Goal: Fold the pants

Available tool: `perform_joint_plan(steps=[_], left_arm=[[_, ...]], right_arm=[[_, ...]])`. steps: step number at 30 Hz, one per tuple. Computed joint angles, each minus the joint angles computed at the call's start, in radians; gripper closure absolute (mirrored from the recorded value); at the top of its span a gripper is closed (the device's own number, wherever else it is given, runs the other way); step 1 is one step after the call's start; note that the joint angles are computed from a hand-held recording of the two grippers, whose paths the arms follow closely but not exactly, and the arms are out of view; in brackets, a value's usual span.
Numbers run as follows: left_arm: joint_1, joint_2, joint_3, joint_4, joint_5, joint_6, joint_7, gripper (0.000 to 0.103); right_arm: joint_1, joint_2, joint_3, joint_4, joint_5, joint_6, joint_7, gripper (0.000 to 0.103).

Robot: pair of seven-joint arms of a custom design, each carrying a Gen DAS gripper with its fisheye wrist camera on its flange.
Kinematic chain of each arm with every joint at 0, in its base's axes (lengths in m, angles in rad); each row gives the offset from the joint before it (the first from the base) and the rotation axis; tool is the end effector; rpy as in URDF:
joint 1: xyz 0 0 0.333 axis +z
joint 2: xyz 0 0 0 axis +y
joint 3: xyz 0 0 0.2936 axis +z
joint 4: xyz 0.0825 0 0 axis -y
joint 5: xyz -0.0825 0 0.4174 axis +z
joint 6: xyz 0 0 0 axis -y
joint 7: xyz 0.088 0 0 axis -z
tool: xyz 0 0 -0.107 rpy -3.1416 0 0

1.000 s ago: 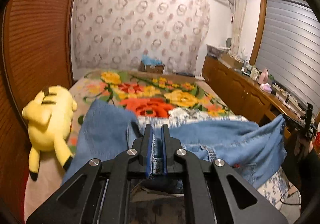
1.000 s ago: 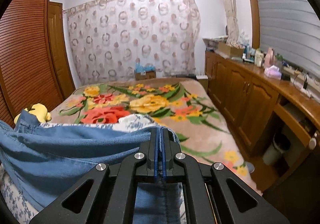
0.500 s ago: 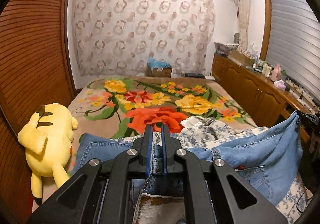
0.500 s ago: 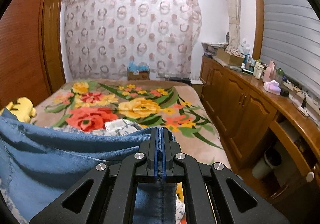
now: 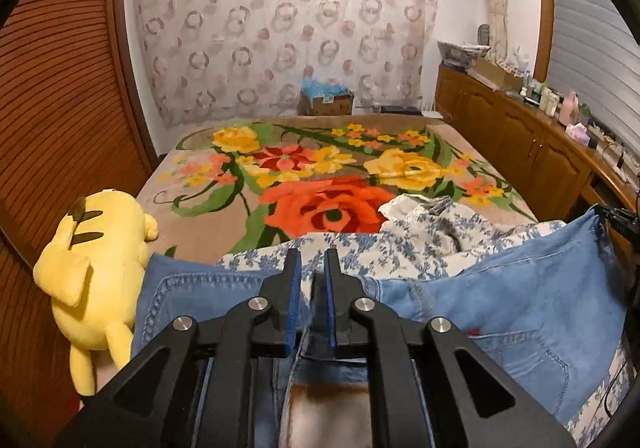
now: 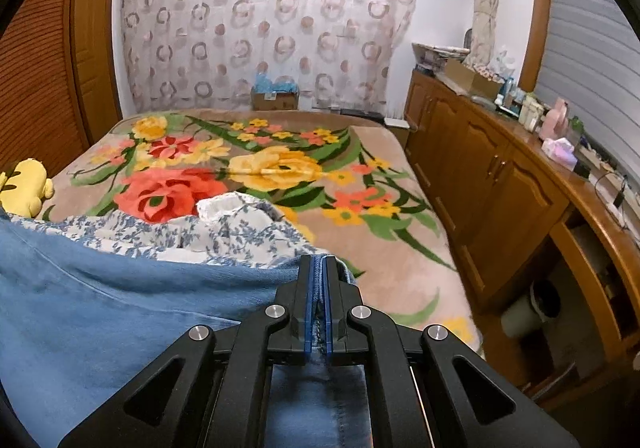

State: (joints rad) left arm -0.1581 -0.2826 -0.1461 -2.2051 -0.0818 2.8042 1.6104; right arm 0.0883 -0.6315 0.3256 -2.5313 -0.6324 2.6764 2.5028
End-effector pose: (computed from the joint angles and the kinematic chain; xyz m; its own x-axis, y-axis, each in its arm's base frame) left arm 0.5305 -0.1692 0.5697 -0.2911 -0.9567 0.0056 -0.6112 0.1815 -0.7704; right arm 0.4085 0.2098 0.5231 -0.0764 -0.9934 0.0852 -0.5935 -0.0234 -0.8045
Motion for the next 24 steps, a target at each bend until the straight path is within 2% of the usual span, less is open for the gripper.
perform_joint_plan(steps=[2, 3, 4, 5, 7, 18, 24], left_arm=[[-0.015, -0.023, 0.015, -0.016, -0.028, -0.008, 0.022, 0.068], [-0.017, -0.033, 0.018, -0.024, -0.036, -0.009, 0.028, 0.063], [-0.021, -0.038, 0.023, -0.027, -0.043, -0.012, 0.039, 0.055], [-0.025, -0.057, 0.026, -0.040, -0.049, -0.017, 0.050, 0.053], [-0.029, -0.078, 0.026, -0.059, -0.053, -0.025, 0.061, 0.053], [-0.070, -0.247, 0.053, -0.223, -0.117, -0.076, 0.115, 0.053], [-0.074, -0.345, 0.056, -0.319, -0.118, -0.105, 0.102, 0.053]], right_arm=[[0.021, -0.006, -0.021, 0.009, 0.024, -0.019, -0.028, 0.097], [0.028, -0.018, -0.028, 0.004, 0.033, -0.022, -0.037, 0.095], [0.036, -0.028, -0.034, -0.002, 0.044, -0.019, -0.047, 0.091], [0.046, -0.046, -0.045, -0.014, 0.056, -0.020, -0.065, 0.086], [0.054, -0.057, -0.041, -0.016, 0.077, -0.028, -0.080, 0.064], [0.139, -0.258, -0.047, -0.164, 0.222, -0.026, -0.149, 0.048], [0.199, -0.409, -0.042, -0.266, 0.303, -0.074, -0.162, 0.046]])
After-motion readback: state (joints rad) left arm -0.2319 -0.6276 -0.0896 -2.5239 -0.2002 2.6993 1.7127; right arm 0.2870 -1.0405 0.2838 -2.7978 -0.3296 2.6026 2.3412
